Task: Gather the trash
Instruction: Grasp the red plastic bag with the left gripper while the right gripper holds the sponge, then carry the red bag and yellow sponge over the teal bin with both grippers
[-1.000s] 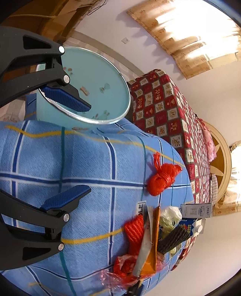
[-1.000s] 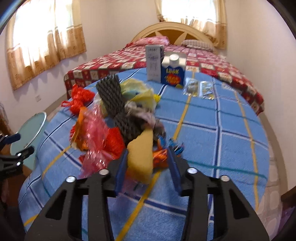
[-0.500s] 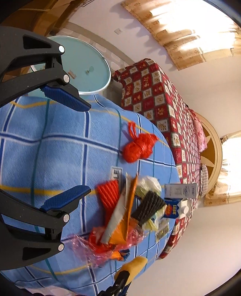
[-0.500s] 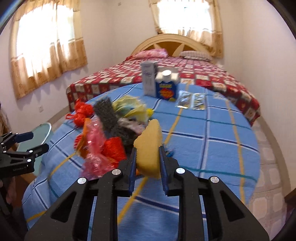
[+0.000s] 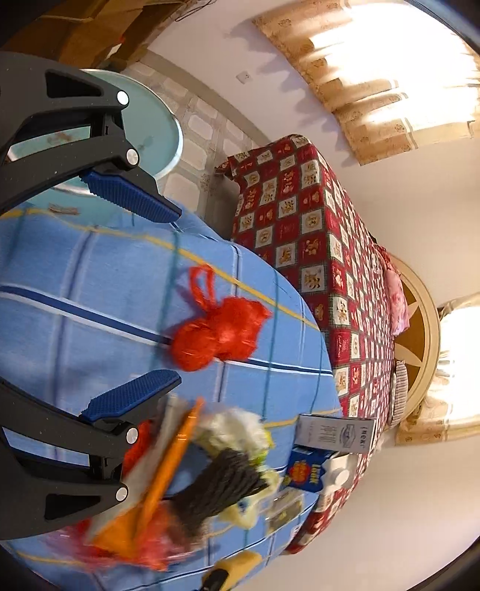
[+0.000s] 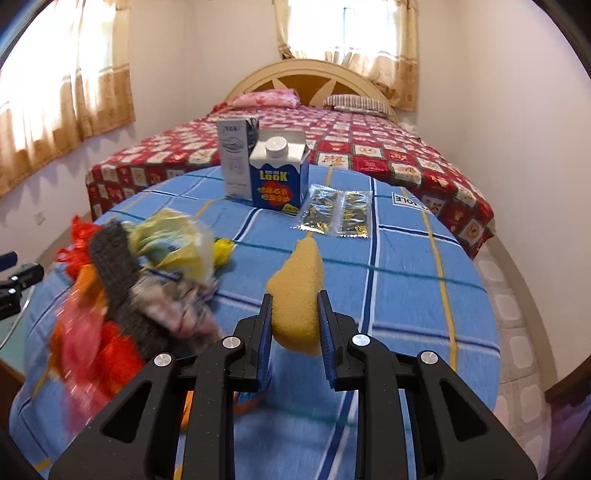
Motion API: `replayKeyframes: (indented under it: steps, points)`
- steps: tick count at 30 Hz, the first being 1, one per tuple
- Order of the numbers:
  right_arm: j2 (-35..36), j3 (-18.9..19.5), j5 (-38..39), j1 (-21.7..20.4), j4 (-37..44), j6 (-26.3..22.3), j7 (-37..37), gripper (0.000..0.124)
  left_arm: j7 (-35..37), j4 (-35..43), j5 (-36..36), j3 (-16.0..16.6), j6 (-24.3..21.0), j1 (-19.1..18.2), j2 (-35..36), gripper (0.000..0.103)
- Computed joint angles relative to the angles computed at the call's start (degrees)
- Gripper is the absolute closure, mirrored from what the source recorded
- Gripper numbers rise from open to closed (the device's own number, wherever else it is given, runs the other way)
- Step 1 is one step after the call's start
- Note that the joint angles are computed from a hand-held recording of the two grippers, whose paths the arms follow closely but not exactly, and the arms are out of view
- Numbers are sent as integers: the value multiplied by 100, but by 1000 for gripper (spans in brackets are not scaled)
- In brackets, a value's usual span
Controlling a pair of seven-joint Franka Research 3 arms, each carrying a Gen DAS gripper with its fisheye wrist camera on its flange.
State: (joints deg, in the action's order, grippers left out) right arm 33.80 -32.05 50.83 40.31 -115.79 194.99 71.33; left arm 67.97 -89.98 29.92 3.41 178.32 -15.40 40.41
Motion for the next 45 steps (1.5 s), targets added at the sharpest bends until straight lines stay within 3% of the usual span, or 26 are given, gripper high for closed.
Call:
replayKeyframes:
  steps: [5,7,8,9,10,18,22,26,34,45]
  points:
    - [440,-573,-165,265,429,-586,358,99,356,1127,-263,-453,-702,178,711,27]
    - [501,-554,-336,157,566,-793,494,99,825,1698,-523,-930,-1212,436,1090,53]
    - [525,-552,-419,132,601,-838,554,99,1005,1839,-649,-1068,-1370,509,1184,58]
    - [539,-546,-499,109,624,-875,615,99,1302,2000,-838,-1328,-1578,657,1302,79]
    - [486,-419,-570,-10,631,-852,643,99,1621,2059,-1059,-1537,-1702,783,1358,90]
    - [-86,322,-1135,-467,345,-121,867,99,2074,574,-1321,-1567,-656,1103,405,92]
    - [-399,1041,-1299,-839,313,293,609,99,2079,-223,-1240,-1387,-213,1204,-156,92]
    - [-389,1470,-1322,-967,579,278,300,99,2009,-704,-1210,-1292,-13,1363,-490,92]
    - [57,1543,-1309,-638,1341,-137,-7,99,1744,-1210,-1091,-919,274,1497,-853,92]
    - [698,1234,-2187,-207,2254,-731,638,99,1432,-1530,-845,-407,419,1531,-1010,92]
